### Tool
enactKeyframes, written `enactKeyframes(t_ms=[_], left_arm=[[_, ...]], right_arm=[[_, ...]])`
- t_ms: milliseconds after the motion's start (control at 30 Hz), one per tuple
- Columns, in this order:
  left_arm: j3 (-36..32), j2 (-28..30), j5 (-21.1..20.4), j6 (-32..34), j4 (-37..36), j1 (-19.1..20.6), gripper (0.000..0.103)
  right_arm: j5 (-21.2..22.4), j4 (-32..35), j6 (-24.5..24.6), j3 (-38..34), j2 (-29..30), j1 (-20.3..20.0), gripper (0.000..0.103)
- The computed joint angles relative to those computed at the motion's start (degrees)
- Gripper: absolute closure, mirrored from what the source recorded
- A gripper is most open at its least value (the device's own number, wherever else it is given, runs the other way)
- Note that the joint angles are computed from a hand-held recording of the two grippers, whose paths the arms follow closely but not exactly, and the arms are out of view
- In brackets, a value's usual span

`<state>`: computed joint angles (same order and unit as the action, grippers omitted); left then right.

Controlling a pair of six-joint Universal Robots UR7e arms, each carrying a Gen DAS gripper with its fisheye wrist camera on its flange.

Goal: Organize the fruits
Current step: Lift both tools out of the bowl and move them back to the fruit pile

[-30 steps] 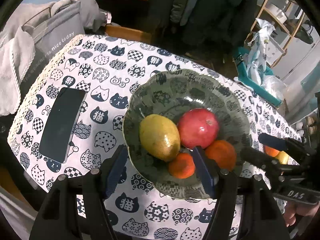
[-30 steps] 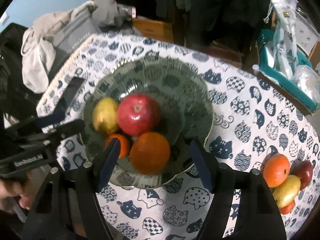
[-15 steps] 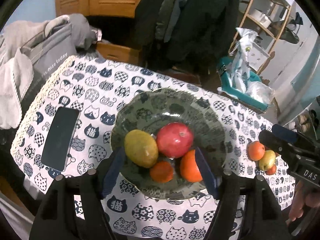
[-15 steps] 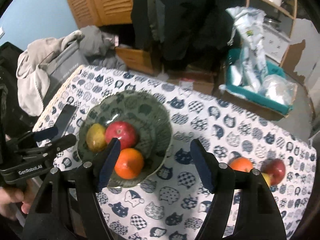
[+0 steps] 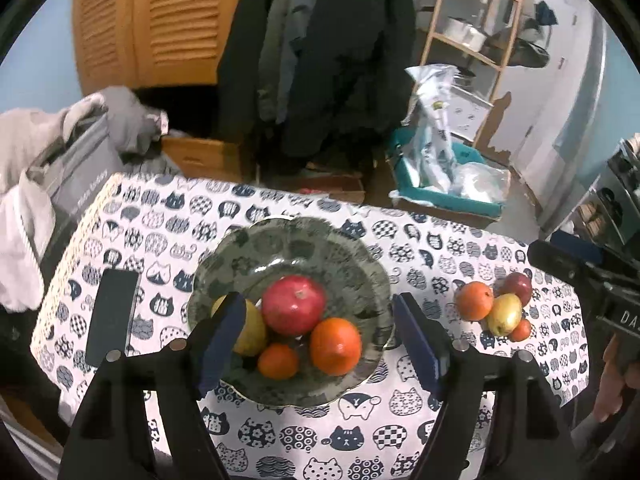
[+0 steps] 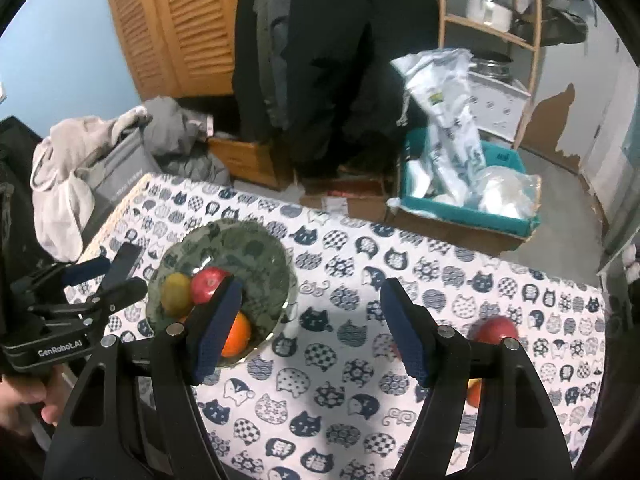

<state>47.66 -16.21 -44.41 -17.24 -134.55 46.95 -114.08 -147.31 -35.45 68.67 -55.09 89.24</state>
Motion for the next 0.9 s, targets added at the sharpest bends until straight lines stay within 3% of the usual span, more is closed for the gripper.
enactKeyframes(t_ms=[233,433,900], left_arm=[[-2.15,1.78,1.07,3.82,-1.06,-1.53,0.021],[-5.27,3.56,-0.34,4.05,0.24,-2.13,0.021],[-19.03,11.83,-3.12,7.12,6.06,-4.05,0.018]], right_arm=[[0.32,-2.80,-0.62,2.08,-3.14,-0.51,0.030],[0.30,-4.60,-0.86,3.06,-5.20,-1.42,0.030],[-0.74,-9.10,-1.97,5.80,-9.34,-4.47,0.030]])
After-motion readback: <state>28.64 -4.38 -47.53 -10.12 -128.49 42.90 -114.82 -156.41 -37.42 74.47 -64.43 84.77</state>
